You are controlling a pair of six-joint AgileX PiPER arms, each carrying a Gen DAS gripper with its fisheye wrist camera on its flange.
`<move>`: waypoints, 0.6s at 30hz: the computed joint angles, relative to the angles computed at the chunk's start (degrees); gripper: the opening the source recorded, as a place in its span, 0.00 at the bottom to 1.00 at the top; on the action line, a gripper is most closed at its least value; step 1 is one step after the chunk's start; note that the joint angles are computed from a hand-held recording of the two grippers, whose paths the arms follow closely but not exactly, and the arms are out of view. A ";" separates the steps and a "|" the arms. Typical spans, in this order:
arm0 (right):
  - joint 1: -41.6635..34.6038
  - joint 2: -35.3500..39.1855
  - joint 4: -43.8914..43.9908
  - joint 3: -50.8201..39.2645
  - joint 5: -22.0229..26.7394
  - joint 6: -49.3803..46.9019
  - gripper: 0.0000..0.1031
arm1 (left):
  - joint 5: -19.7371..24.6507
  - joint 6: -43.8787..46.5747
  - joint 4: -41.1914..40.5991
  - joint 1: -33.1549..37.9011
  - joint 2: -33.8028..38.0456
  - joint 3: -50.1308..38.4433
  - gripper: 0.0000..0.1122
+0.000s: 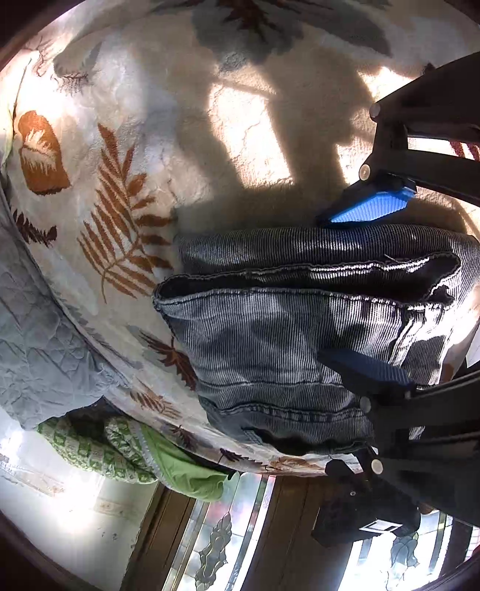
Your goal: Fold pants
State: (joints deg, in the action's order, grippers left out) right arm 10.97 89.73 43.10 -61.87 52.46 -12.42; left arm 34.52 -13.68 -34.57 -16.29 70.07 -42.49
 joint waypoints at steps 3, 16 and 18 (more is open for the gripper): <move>1.55 0.59 -2.69 -1.21 -0.46 2.35 0.66 | -2.07 -7.01 8.02 -3.93 1.16 -0.99 0.89; 7.15 -1.55 -12.46 -1.93 -3.03 8.44 0.26 | 2.10 -14.82 20.21 -9.96 3.17 -5.58 0.58; 8.09 -2.72 -13.94 -1.73 -3.63 8.99 0.21 | 2.62 -17.63 23.45 -11.59 2.42 -6.44 0.40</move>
State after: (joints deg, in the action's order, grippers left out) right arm 19.07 87.01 29.16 -63.61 48.83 -3.43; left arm 37.14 -31.31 -11.12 -27.88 72.49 -48.93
